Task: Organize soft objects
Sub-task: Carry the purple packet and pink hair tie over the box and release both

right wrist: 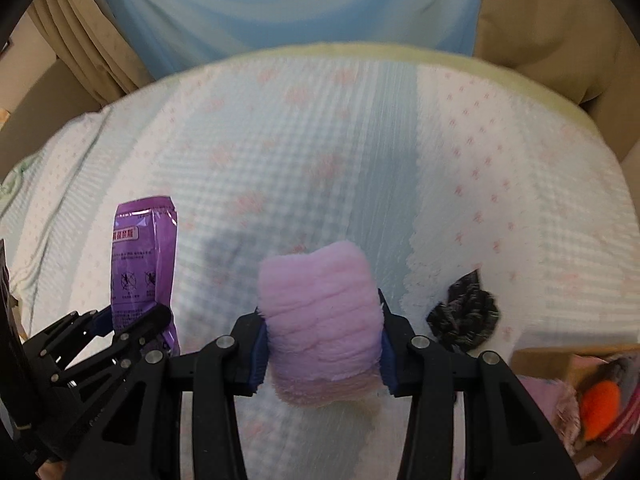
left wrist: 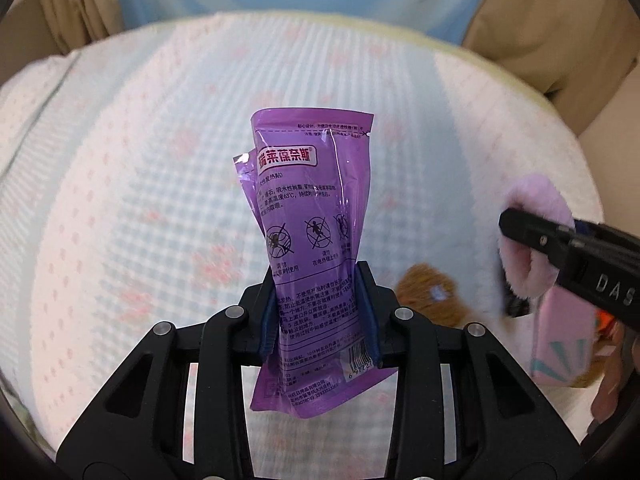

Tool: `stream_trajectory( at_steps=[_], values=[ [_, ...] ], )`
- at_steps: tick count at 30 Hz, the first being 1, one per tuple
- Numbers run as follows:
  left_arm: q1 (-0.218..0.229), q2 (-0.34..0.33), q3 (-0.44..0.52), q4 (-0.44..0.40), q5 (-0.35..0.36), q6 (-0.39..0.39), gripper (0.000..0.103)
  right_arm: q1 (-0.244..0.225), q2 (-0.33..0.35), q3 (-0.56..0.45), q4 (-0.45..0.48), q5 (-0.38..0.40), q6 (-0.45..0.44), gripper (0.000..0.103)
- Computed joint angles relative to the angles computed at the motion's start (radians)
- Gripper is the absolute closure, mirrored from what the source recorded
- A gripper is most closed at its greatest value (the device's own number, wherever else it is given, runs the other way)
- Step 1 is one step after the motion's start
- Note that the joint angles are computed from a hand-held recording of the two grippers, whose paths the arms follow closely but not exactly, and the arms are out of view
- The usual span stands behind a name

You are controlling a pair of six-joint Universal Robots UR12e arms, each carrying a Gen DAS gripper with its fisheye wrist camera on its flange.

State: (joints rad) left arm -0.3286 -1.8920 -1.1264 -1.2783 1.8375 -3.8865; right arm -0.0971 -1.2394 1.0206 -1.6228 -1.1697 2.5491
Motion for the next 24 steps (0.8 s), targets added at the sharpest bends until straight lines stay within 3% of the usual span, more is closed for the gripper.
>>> stream_trajectory(
  at_steps=[6,13,20,24],
  values=[
    [-0.036,0.002,0.11,-0.049,0.048,0.021,0.072,-0.035,-0.05,-0.035,0.035,0.058,0.023,0.062],
    [-0.104,-0.048,0.301,-0.138,0.091,0.012,0.072,-0.125,-0.107,-0.084,0.121,0.129,-0.01,0.062],
    [-0.194,-0.185,0.559,-0.213,0.115,0.01,0.072,-0.238,-0.115,-0.136,0.173,0.15,-0.054,0.062],
    [-0.239,-0.32,0.797,-0.294,0.105,0.019,0.072,-0.301,-0.1,-0.17,0.184,0.141,-0.063,0.062]
  ],
)
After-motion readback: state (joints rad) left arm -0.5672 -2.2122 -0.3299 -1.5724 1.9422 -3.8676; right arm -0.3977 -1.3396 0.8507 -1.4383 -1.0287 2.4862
